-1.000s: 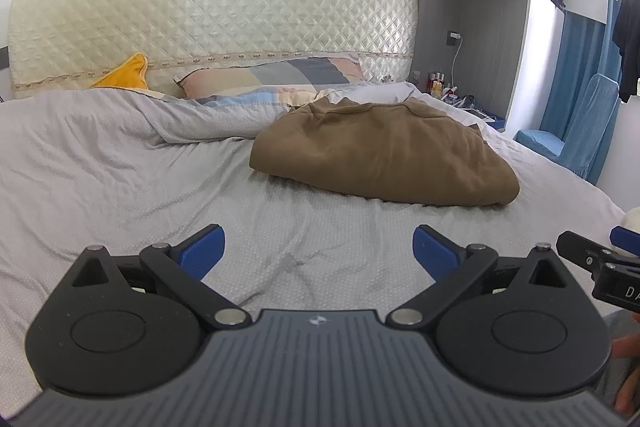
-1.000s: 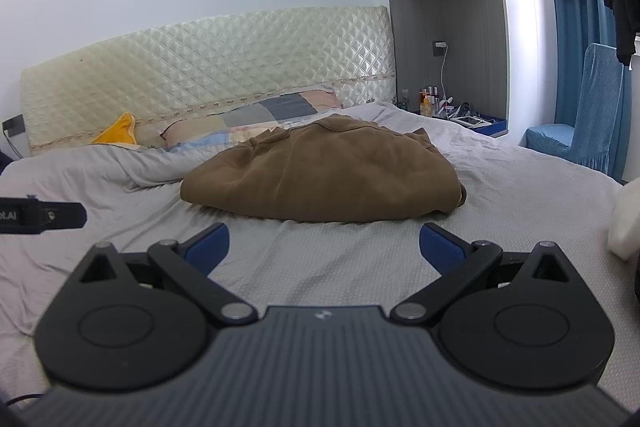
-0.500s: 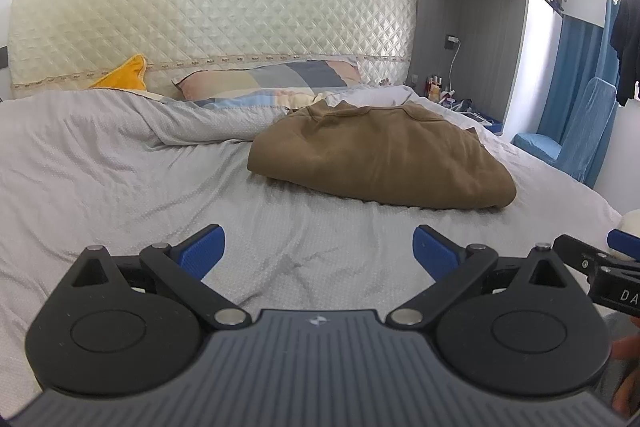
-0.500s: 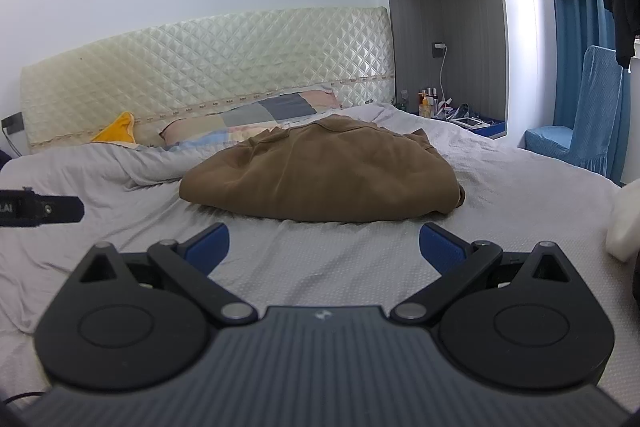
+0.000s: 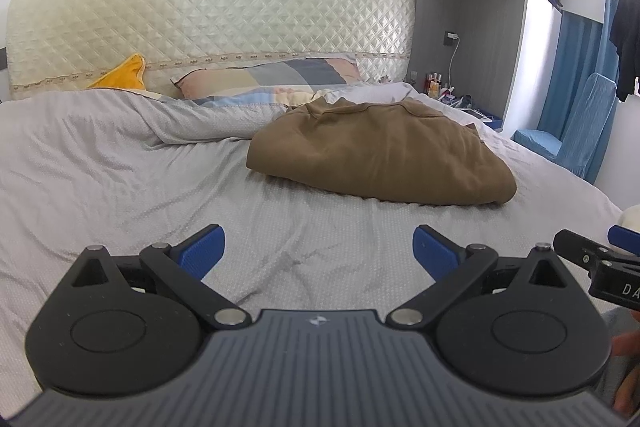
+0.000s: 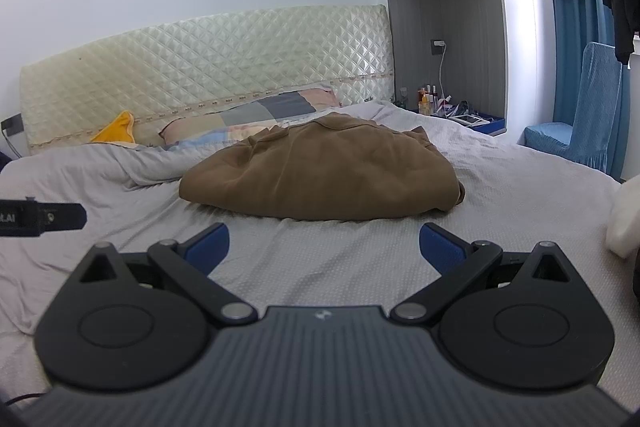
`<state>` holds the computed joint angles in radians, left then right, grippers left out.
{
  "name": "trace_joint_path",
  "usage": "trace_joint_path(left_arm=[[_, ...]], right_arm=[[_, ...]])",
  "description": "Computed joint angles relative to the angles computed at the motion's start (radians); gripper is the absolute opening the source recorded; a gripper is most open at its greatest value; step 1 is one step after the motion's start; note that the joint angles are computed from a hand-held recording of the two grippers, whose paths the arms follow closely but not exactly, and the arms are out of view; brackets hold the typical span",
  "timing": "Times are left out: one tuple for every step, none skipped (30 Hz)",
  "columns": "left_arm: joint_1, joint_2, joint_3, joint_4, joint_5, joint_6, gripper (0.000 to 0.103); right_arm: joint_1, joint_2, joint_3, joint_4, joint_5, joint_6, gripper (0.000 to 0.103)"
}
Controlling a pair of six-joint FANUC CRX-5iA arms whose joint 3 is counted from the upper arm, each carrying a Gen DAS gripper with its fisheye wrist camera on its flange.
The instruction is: Fold large clothes
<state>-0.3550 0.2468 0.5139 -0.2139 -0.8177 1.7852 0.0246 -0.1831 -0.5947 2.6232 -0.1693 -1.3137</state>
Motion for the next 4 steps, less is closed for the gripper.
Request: trace_joint_path(left_arm=[[0.001, 0.000, -0.001, 0.001, 0.001, 0.000, 0.102], [0.001, 0.000, -0.001, 0.002, 0.001, -0.001, 0.102], [0.001, 0.000, -0.001, 0.001, 0.002, -0.001, 0.102], [0.000, 0.000, -0.001, 0.000, 0.002, 0.000, 0.102]], right_arm=[[0.000, 0.000, 0.000, 0.000, 0.001, 0.000, 0.103], [0.000, 0.000, 0.000, 0.000, 0.001, 0.000, 0.103], [-0.001, 0.000, 0.000, 0.001, 0.001, 0.000, 0.103], [-0.002, 0.000, 0.002, 0.006, 0.003, -0.006, 0.103]])
